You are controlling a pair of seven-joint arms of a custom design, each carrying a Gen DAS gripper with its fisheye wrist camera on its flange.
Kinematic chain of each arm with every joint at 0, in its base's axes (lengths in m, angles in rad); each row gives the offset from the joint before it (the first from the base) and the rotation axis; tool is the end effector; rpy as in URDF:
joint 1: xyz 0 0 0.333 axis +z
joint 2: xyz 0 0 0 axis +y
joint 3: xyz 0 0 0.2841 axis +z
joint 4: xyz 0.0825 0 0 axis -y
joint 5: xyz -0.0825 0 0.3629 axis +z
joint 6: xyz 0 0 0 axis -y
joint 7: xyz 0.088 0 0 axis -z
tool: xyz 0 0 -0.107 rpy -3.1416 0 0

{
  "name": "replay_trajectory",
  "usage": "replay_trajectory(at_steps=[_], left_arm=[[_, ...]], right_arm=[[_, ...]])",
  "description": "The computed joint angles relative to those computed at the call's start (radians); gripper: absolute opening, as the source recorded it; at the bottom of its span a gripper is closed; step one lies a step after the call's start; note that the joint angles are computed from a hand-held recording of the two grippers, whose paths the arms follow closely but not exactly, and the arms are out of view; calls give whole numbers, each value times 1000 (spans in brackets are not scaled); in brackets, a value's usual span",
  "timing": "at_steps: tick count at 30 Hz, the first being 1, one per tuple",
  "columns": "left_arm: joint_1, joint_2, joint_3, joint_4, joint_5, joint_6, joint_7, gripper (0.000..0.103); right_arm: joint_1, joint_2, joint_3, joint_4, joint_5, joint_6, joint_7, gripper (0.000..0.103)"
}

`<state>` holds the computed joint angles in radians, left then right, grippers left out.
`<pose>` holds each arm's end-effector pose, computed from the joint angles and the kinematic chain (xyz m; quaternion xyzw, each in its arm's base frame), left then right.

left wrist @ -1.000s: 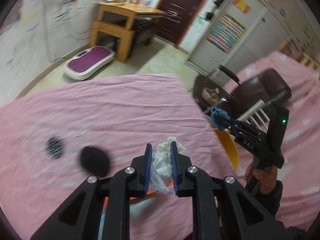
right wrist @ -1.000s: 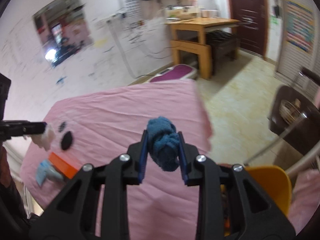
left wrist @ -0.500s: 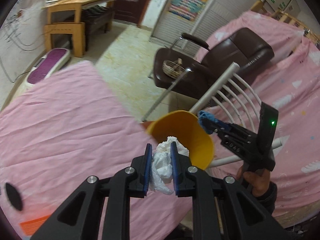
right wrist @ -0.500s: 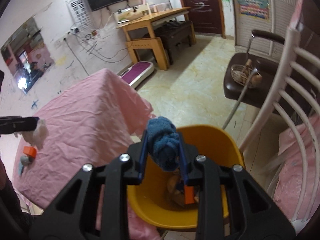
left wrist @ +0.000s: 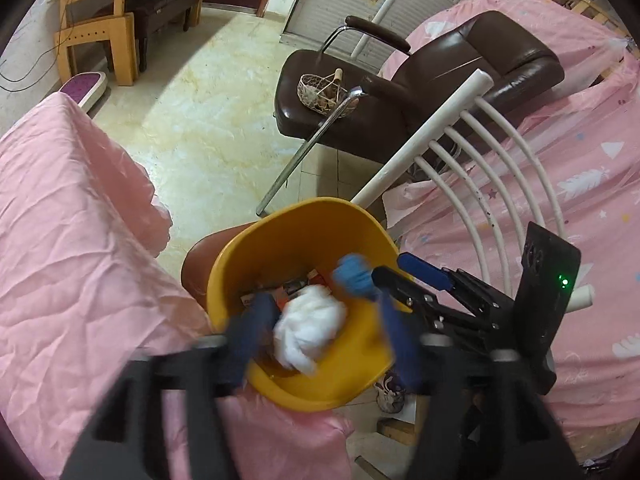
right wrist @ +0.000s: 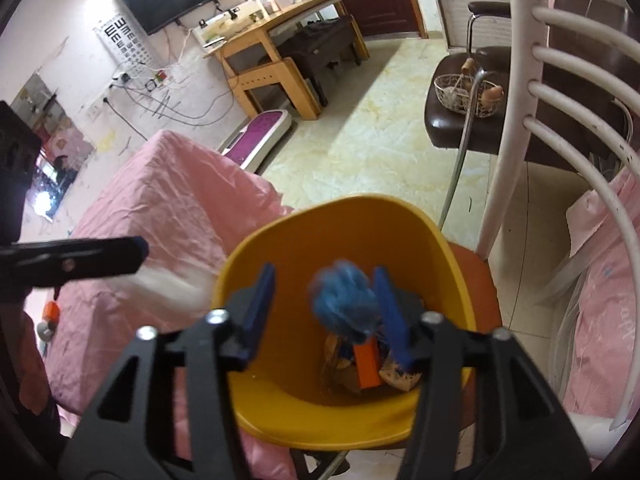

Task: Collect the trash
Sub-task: 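Carry the tissue and blue cloth to the yellow bin and release both, then move both open grippers back over the remaining trash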

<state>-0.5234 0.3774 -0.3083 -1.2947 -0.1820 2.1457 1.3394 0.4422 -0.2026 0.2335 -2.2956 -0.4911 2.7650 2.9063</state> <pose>0.4779 -0.4759 0.5680 0.4941 -0.8240 0.2677 0.0726 0.3851 0.3402 0.4812 -0.5720 0.7366 -0.1078 0.3444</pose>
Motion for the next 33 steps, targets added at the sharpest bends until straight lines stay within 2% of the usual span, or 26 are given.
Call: replay_trajectory(at_steps=[1,10,11,12,13,14,18,23,27,30,33], left_arm=[[3,-6,-1,-9,-5,3,5,71],[22,-87,12,-95,15,47,-12,72],[22,-109,18,-119,35,57,-25,72],[22,-130,23,-140,61,70,-38,72],[24,-146,25,-157,78,80,-47,72],[24,-173,32,-184,112,98,-67,73],[47,-272,45,-287,241,148,-150,76],[120,-394,50,-410,327,181,-222,76],[190,-491,42,-503,430,180,-298,77],[246,-556,42,-569,457,183,-323,77],[292,-608,51,-623,433,185,-312,77]], right_arm=[[0,2,-1,0,1,2,0,60],[15,29,4,41,5,-25,-12,61],[17,33,5,47,3,-28,-9,61],[20,38,7,57,1,-33,-8,65],[23,44,8,69,-1,-41,-5,74],[26,49,9,78,-5,-46,-2,76],[45,83,12,146,-16,-70,-12,77],[86,174,19,306,-60,-114,-39,84],[138,271,12,454,-68,-136,-88,84],[192,379,7,619,-61,-171,-160,85],[245,479,-2,766,-32,-188,-247,91]])
